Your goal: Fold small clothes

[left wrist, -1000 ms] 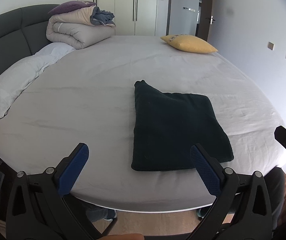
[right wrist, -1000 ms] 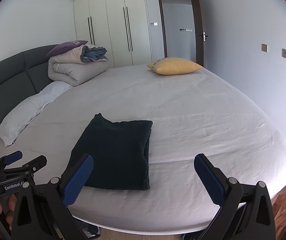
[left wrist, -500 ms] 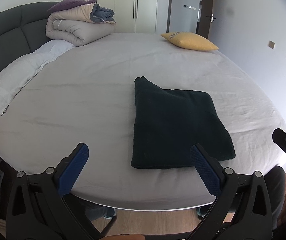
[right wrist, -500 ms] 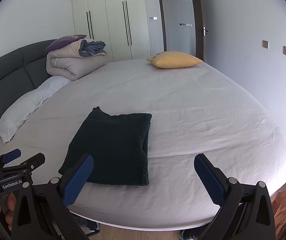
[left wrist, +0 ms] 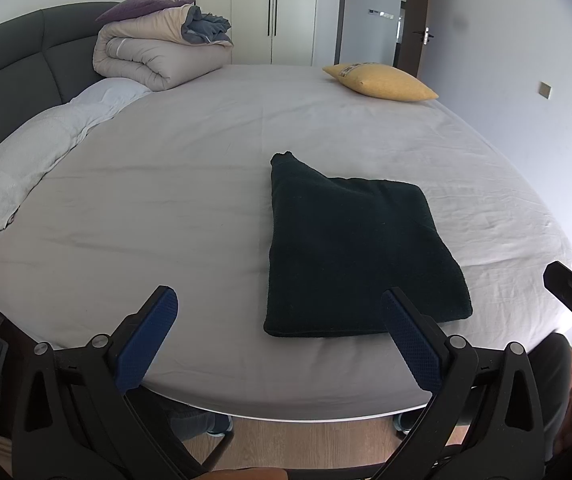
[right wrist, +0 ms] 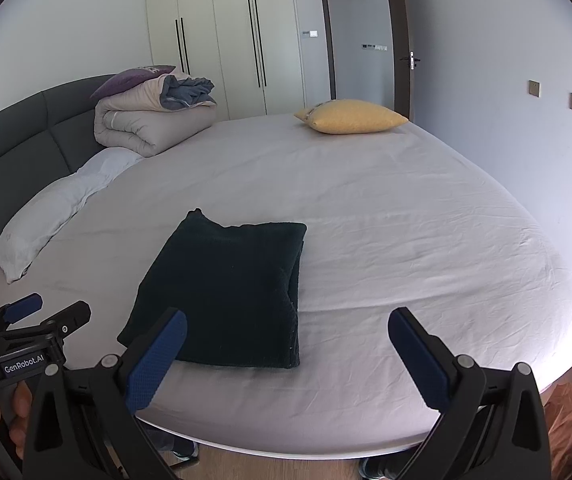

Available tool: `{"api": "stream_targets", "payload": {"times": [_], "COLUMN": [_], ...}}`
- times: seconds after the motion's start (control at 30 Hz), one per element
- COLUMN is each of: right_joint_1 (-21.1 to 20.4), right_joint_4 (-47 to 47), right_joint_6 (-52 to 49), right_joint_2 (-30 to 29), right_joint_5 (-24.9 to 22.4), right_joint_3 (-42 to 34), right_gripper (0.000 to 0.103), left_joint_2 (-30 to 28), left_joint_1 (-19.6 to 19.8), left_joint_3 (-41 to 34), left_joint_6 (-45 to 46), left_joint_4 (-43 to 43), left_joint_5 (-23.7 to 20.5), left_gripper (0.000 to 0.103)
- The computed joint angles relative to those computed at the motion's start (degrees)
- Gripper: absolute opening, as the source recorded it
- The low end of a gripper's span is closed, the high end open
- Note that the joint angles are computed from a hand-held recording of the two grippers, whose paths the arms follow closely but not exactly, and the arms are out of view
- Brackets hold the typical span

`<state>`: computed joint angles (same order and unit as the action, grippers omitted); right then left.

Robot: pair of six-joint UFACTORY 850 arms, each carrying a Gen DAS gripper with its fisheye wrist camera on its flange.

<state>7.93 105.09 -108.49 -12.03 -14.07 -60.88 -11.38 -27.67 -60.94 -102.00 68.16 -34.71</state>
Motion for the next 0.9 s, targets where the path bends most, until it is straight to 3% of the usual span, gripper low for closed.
{"api": "stream_targets", "payload": {"times": [0.9], "right_joint_1": [-0.8], "right_joint_4": [-4.9], "right_joint_6": [4.0], "right_joint_2": [-1.0], "right_joint_5": [-1.0], "right_joint_3": [-1.0], "right_gripper": [0.103], "left_joint_2": [0.1], "left_joint_1": [-0.3], "left_joint_3": [0.6], "left_joint_6": [-0.8], "left_joint_4": [0.1], "left_joint_5": [-0.1], "left_gripper": [0.103]}}
